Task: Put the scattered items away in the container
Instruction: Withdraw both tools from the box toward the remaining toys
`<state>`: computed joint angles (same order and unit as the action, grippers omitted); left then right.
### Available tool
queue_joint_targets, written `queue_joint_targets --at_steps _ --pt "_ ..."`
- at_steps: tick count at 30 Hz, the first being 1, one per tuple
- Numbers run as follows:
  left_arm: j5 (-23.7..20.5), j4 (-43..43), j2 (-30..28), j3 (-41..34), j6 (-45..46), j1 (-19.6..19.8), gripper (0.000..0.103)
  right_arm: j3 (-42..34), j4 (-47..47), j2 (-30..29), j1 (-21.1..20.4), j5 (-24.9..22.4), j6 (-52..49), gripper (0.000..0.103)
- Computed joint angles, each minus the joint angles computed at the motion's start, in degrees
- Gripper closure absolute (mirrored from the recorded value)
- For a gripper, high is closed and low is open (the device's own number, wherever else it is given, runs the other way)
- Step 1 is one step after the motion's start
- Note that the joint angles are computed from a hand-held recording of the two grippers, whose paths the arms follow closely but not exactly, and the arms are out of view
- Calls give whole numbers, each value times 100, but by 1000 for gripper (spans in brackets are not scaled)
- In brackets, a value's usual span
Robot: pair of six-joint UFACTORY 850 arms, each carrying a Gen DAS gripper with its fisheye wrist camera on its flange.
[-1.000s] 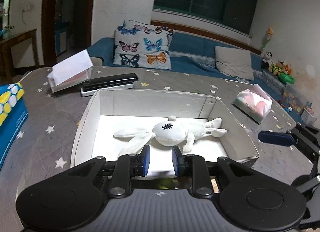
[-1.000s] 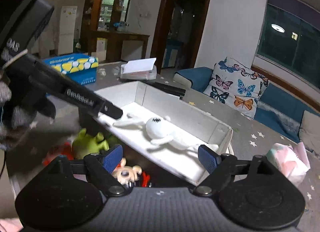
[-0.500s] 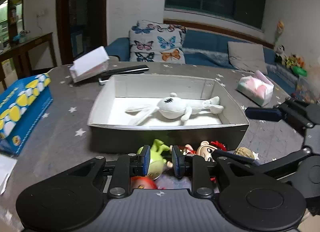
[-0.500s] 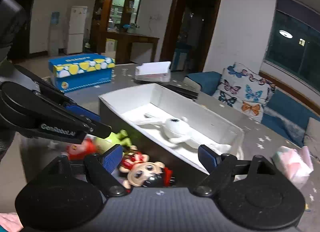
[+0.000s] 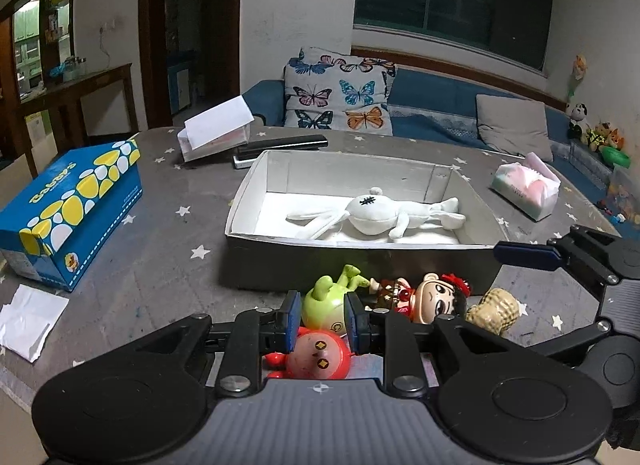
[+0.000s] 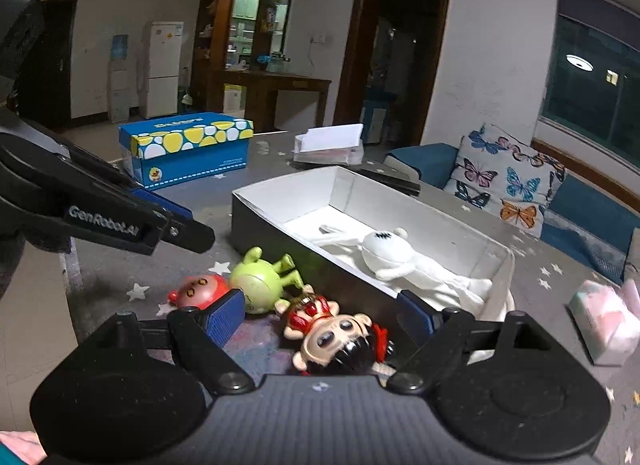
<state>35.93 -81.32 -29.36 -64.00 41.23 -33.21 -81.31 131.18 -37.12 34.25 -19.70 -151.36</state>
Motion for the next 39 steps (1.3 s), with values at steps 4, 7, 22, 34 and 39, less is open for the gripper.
queue_joint_targets --at_steps 4,7,22,34,39 --pt "-37 73 -25 1 -75 -16 77 114 206 54 -52 2 -98 19" --pt "-97 268 -33 37 -290 0 77 259 434 128 -83 -51 -258 19" --pt "-596 1613 -47 274 -1216 223 77 801 2070 365 -55 -150 -1608 19" --pt "-1079 2662 -232 76 -1841 226 77 829 2413 306 -81 -17 -1735 19" --pt "-1350 2893 -397 -157 -1946 236 77 768 2300 232 -168 93 -1601 19"
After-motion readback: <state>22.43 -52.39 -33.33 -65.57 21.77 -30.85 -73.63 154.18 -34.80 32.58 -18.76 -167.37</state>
